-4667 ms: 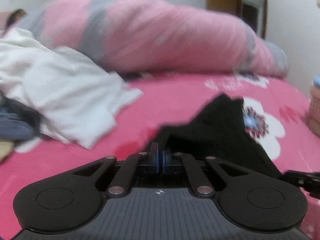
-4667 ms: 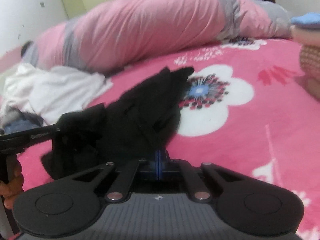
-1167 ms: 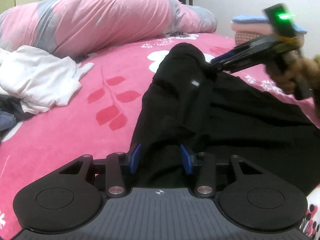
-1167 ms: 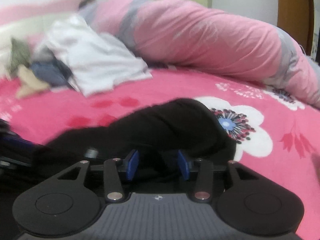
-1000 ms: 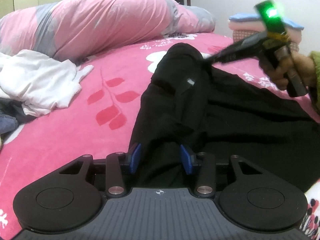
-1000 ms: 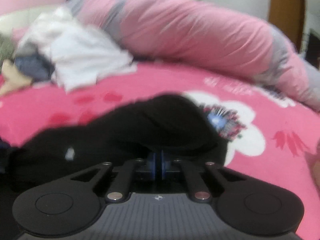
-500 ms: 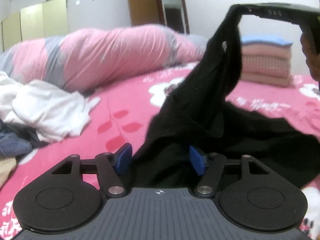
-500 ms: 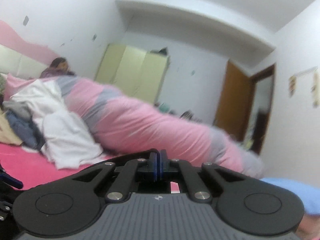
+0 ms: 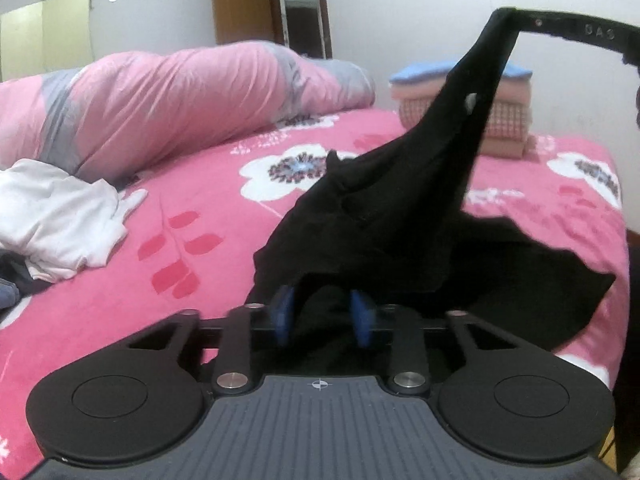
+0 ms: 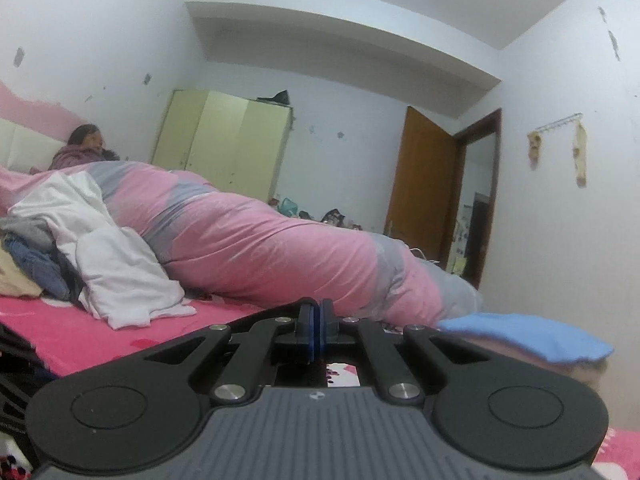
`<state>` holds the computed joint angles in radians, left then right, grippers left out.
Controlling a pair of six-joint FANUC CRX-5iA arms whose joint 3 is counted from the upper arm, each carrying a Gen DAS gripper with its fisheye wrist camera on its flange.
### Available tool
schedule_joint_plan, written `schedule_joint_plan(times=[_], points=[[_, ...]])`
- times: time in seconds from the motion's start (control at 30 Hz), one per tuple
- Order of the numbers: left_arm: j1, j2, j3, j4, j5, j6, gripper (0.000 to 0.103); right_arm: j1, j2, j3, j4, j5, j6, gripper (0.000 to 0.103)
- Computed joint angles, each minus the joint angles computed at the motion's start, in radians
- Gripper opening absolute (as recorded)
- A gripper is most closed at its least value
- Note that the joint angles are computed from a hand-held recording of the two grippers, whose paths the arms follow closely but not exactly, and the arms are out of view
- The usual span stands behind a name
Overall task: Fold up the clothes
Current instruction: 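Lift the black T-shirt up off the bed with both tools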
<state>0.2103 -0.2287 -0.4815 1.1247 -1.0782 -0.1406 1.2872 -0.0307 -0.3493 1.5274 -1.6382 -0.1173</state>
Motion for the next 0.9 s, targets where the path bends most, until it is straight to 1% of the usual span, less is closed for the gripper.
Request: schedule_joint_plan(times=[0.03, 0.13, 0.27, 0.33, 0.37, 0.4, 0.43, 0.47, 0.5, 0.53, 0.63, 0.7, 0.73, 0.8, 0.87, 0.9], points=[[0.002, -0.012, -0.013, 0.013, 0.004, 0.002, 0.014, -0.002, 0.000, 0.001, 0.005, 0.000, -0.004, 0.002], [0.014, -0.067, -0.066, 0.063, 0.030, 0.001, 0.006, -0.001, -0.008, -0.003, 0.022, 0.000, -0.025, 0.002], [0.036, -0.145, -0.130, 0.142, 0.053, 0.018, 0.004, 0.008, -0.009, 0.007, 0.064, -0.017, -0.040, 0.002], [0.060, -0.174, -0.147, 0.172, 0.027, 0.024, 0.005, 0.016, -0.008, 0.014, 0.090, -0.031, -0.042, 0.001], [0.080, -0.180, -0.146, 0.167, -0.007, 0.032, 0.007, 0.020, -0.007, 0.017, 0.104, -0.038, -0.042, 0.001], [0.101, -0.186, -0.145, 0.162, -0.042, 0.039, 0.010, 0.026, -0.007, 0.021, 0.116, -0.045, -0.037, 0.002], [0.119, -0.192, -0.145, 0.158, -0.071, 0.042, 0.019, 0.034, -0.005, 0.025, 0.124, -0.053, -0.028, 0.002], [0.126, -0.204, -0.154, 0.152, -0.075, 0.027, 0.027, 0.041, -0.002, 0.030, 0.130, -0.062, -0.017, 0.002], [0.133, -0.215, -0.163, 0.146, -0.079, 0.013, 0.040, 0.048, 0.001, 0.034, 0.133, -0.071, -0.005, 0.002], [0.141, -0.227, -0.172, 0.140, -0.084, -0.001, 0.047, 0.053, 0.004, 0.037, 0.133, -0.081, 0.007, 0.002], [0.153, -0.249, -0.188, 0.110, -0.086, -0.029, 0.055, 0.071, 0.009, 0.044, 0.120, -0.107, 0.021, 0.002], [0.135, -0.253, -0.196, 0.104, -0.058, -0.041, 0.056, 0.083, 0.010, 0.048, 0.111, -0.121, 0.015, 0.002], [0.122, -0.257, -0.203, 0.105, -0.028, -0.049, 0.056, 0.086, 0.012, 0.052, 0.109, -0.126, 0.013, 0.002], [0.070, -0.266, -0.215, 0.100, 0.073, -0.059, 0.056, 0.089, 0.014, 0.057, 0.113, -0.133, 0.014, 0.002], [0.046, -0.264, -0.216, 0.096, 0.121, -0.050, 0.047, 0.090, 0.015, 0.061, 0.119, -0.138, 0.018, 0.002], [0.040, -0.260, -0.211, 0.093, 0.137, -0.025, 0.036, 0.089, 0.016, 0.062, 0.122, -0.139, 0.023, 0.002]])
